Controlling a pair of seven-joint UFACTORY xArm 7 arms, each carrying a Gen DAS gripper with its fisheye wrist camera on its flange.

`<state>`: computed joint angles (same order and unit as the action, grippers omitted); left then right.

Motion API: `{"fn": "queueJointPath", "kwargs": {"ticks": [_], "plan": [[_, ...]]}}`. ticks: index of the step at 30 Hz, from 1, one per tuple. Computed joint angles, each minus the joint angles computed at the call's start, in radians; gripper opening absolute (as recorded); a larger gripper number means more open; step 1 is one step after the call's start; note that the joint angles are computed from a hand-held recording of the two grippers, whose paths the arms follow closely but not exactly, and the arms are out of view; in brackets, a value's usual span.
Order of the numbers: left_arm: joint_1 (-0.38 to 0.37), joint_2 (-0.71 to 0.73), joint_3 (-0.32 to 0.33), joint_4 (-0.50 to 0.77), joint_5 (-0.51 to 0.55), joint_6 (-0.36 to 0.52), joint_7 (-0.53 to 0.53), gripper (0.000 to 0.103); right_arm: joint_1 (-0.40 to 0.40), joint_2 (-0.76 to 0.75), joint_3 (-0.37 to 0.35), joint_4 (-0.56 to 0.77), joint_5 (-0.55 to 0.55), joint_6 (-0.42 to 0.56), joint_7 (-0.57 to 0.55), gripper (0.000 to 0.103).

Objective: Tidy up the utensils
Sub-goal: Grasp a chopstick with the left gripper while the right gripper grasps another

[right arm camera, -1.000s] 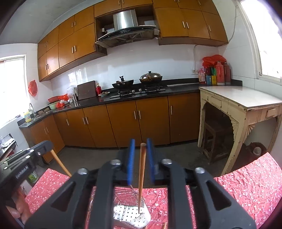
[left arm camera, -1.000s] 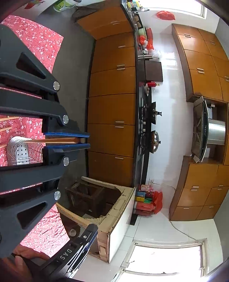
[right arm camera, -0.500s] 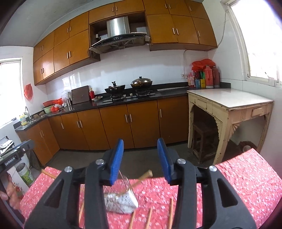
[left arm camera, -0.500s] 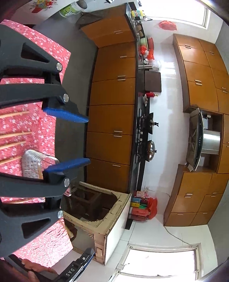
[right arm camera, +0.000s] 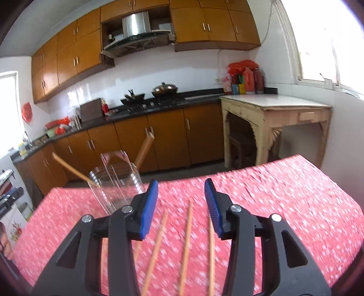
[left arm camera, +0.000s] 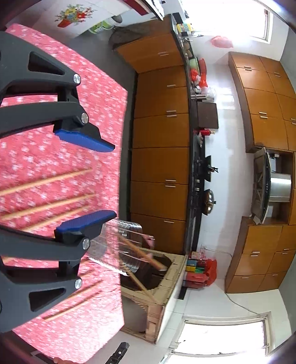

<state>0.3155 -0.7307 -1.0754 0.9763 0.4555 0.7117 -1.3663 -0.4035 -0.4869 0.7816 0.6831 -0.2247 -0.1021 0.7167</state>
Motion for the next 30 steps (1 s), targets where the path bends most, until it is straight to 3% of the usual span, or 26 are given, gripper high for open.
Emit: {"fn": "queueJointPath", "kwargs": {"ticks": [5,11,19,22,26,30], "plan": [[-0.060,-0.030,-0.034,-0.069,-0.027,0.049,-0.046,0.067,0.035,-0.064,-0.010,-0.150,0.016,-0.009,0.025,0.042],[-0.115,-0.048,-0.067,-0.131,-0.049,0.081,-0.103,0.075,0.007,-0.060,0.074,-0.279,0.035,-0.043,0.060,0.042],[-0.153,0.002,-0.115,-0.179,-0.059,0.061,-0.179,0.077,-0.067,0.005,0.205,-0.310,0.067,-0.061,0.088,0.042],[-0.156,0.015,-0.130,-0.181,-0.043,0.038,-0.197,0.077,-0.103,0.003,0.254,-0.305,0.063,-0.056,0.098,0.037],[-0.156,0.028,-0.146,-0.196,-0.045,-0.003,-0.231,0.078,-0.129,0.023,0.274,-0.297,0.051,-0.049,0.100,0.021],[-0.140,0.051,-0.174,-0.206,-0.056,-0.029,-0.271,0.078,-0.172,-0.015,0.323,-0.289,0.034,-0.034,0.134,0.018]]}}
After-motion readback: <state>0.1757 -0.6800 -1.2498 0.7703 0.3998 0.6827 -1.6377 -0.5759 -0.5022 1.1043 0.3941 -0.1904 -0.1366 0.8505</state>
